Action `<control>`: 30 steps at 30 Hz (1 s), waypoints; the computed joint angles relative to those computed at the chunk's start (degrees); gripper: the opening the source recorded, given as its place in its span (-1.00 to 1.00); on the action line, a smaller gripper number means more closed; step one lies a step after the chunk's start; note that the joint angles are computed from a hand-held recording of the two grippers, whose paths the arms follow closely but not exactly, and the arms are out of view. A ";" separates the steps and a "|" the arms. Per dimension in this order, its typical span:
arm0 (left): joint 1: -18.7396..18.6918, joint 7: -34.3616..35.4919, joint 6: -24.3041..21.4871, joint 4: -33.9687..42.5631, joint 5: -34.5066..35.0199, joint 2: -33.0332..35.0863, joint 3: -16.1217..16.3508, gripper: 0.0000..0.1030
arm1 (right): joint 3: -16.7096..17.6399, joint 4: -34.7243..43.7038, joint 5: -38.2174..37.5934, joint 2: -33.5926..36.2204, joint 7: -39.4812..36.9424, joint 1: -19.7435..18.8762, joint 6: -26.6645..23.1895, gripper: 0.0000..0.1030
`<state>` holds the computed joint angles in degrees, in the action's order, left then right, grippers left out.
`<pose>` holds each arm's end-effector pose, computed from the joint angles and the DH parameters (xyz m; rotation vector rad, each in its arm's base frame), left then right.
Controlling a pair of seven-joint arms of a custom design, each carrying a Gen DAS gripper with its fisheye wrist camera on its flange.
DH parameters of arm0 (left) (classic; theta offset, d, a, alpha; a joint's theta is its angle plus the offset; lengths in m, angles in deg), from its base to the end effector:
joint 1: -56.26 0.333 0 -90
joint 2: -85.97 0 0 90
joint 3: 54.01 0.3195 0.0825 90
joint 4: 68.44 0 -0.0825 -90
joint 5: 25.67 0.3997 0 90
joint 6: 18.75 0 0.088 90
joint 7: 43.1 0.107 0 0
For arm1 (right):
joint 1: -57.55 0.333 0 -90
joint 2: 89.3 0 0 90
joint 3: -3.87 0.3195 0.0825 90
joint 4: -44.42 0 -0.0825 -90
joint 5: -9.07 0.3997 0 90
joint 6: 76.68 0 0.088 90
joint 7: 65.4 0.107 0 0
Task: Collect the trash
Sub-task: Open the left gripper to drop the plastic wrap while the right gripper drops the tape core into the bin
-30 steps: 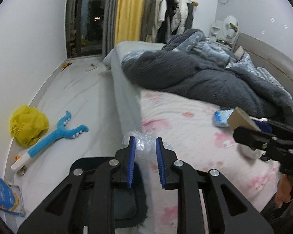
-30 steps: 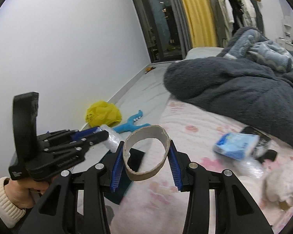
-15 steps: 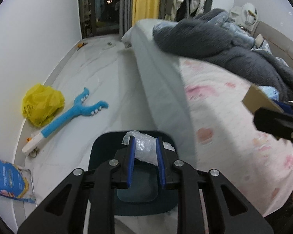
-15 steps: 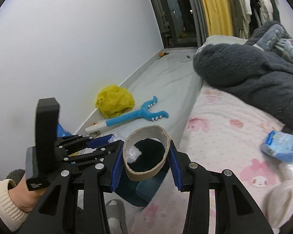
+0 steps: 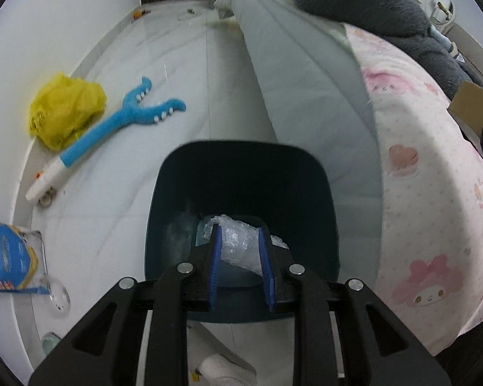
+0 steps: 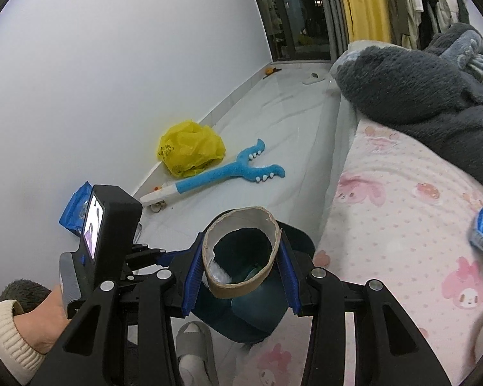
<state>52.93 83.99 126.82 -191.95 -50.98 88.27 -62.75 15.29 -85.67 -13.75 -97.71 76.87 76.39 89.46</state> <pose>0.5742 -0.1169 0.4103 -1.4633 2.5635 -0.6712 0.4651 0.3025 0.5004 -1.6594 1.7018 -0.3960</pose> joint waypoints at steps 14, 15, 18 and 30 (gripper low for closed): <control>2.11 3.30 -3.27 0.32 -4.92 -2.34 1.52 0.18 | -2.35 6.02 4.16 7.89 -1.54 3.34 -3.45 -0.15; 2.15 4.18 -2.75 -0.01 -6.30 -3.15 1.70 0.23 | -2.53 6.52 4.02 8.42 -1.51 3.64 -3.94 -0.15; 1.93 5.82 -1.17 -0.15 -9.44 -4.16 2.16 0.36 | -3.11 8.25 3.91 10.21 -1.36 4.55 -5.19 -0.15; 1.08 13.77 1.97 0.05 -24.43 -8.96 5.33 0.54 | -4.75 13.93 6.56 16.91 -2.47 7.13 -9.15 -0.15</control>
<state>54.01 97.75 128.78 -191.90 -75.41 79.31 -57.41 10.54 -71.75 -7.18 -80.80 74.40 83.52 80.31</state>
